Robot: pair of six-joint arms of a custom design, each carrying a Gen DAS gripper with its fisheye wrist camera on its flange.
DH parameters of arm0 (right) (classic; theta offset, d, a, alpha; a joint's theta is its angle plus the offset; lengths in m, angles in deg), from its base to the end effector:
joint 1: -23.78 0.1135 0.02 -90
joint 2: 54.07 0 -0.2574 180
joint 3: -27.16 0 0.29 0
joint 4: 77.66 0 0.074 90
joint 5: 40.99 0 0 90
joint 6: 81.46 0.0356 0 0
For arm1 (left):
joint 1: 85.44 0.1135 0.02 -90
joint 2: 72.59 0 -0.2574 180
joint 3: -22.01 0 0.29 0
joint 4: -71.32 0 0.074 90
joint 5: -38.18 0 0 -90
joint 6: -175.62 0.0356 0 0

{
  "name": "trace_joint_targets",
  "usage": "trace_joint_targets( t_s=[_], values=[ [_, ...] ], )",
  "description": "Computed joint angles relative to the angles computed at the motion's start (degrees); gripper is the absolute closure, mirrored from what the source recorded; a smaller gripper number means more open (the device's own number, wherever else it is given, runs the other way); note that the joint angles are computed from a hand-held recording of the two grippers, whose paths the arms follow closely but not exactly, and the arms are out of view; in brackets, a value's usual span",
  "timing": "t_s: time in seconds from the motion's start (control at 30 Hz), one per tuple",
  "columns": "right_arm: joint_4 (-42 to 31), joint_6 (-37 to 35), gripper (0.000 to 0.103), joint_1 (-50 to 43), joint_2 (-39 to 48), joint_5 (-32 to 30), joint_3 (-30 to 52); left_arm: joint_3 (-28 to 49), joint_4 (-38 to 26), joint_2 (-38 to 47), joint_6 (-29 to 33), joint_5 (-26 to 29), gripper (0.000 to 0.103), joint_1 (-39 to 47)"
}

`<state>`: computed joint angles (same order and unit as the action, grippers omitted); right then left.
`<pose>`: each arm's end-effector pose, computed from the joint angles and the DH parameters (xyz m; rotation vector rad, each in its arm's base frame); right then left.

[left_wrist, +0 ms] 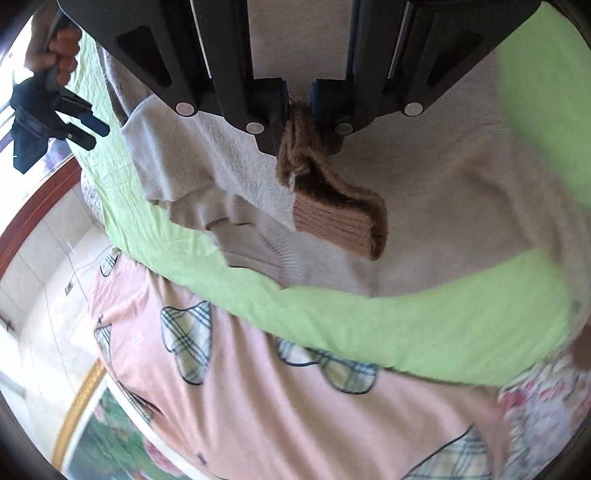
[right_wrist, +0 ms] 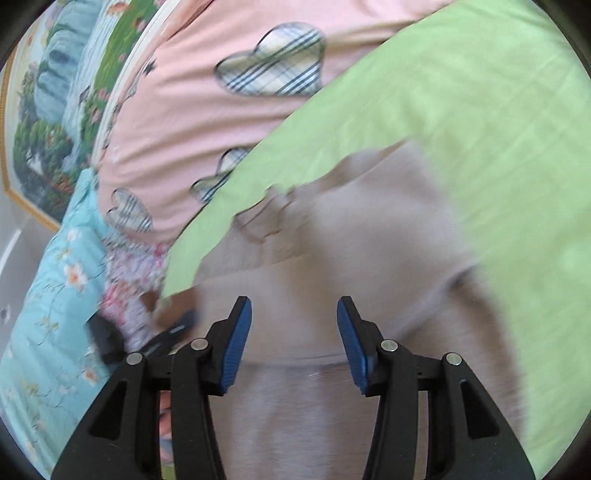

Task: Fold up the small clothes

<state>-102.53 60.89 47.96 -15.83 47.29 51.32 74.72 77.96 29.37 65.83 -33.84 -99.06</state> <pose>0.1677 0.0765 0.1334 0.5579 2.2932 0.7257 0.3298 -0.0912 0.0726 0.0365 2.3606 -0.6540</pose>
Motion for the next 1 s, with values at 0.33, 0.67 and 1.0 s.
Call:
trace_joint_targets(
  t_s=[0.33, 0.67, 1.0],
  values=[
    [3.96, -9.93, 0.053, -15.66, 15.19, -2.58, 3.23, 2.36, -1.51, 4.74, 3.65, -3.03, 0.097, -1.18],
    [12.47, -20.31, 0.046, -16.16, 41.59, -1.94, 14.47, -2.02, 2.69, 2.46, 4.79, -5.11, 0.097, -2.07],
    [10.31, -24.32, 0.095, -16.94, 38.04, 2.83, 13.34, 1.85, 0.49, 6.14, 6.53, -9.15, 0.096, -3.43]
  ],
)
